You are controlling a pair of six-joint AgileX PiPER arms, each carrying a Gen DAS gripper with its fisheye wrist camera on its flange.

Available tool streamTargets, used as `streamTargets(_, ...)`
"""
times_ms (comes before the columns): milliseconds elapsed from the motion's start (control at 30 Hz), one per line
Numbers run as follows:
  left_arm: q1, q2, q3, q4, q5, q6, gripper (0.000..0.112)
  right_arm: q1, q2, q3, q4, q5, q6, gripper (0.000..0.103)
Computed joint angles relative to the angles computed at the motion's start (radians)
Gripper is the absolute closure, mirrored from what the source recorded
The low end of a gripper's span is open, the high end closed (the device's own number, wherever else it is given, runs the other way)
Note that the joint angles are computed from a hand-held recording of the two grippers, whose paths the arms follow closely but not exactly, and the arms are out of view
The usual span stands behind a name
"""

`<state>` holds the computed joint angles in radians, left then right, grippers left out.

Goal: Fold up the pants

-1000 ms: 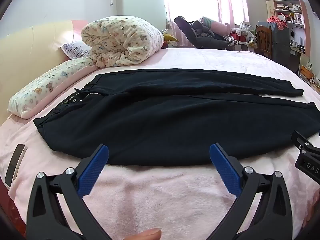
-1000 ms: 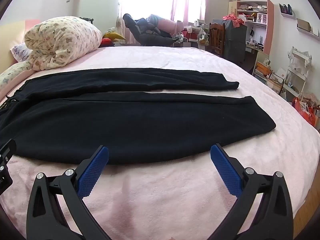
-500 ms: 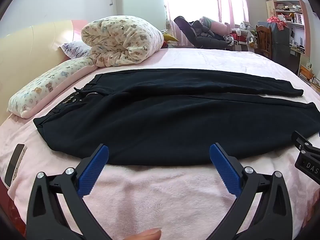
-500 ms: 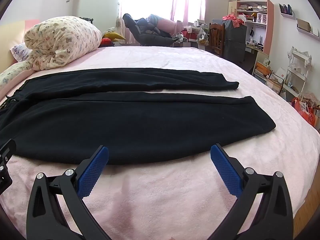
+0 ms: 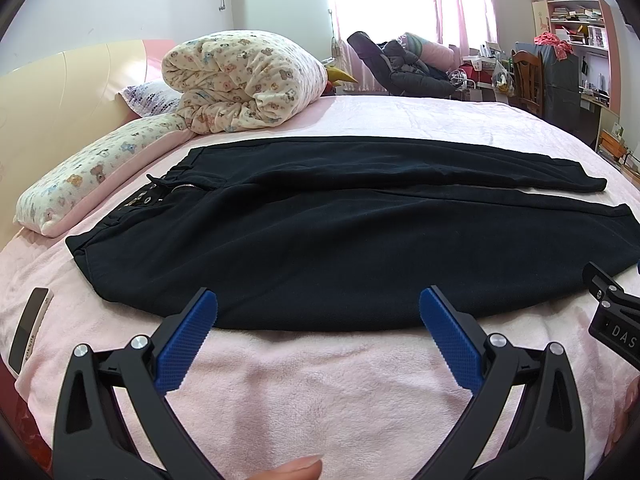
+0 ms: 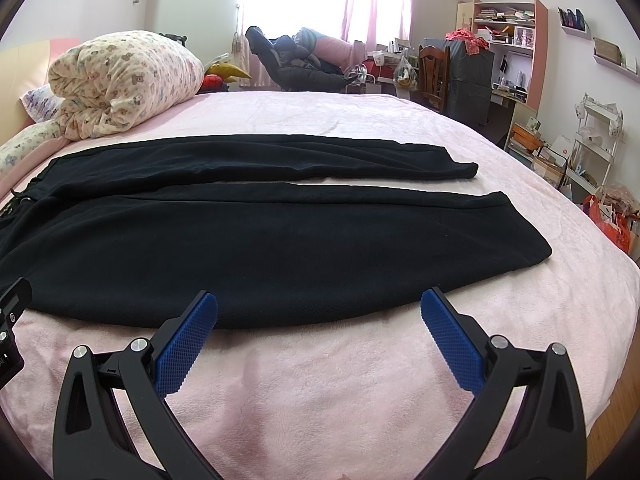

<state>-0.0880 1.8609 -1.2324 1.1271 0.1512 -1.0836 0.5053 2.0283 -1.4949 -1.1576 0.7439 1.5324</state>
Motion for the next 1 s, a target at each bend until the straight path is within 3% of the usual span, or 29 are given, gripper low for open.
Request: streamTargets(1000, 0.000, 0.002, -0.003, -0.021, 0.001, 0.021, 0.011, -0.003, -0.001, 0.012, -0.016, -0.007, 0.017, 0.002)
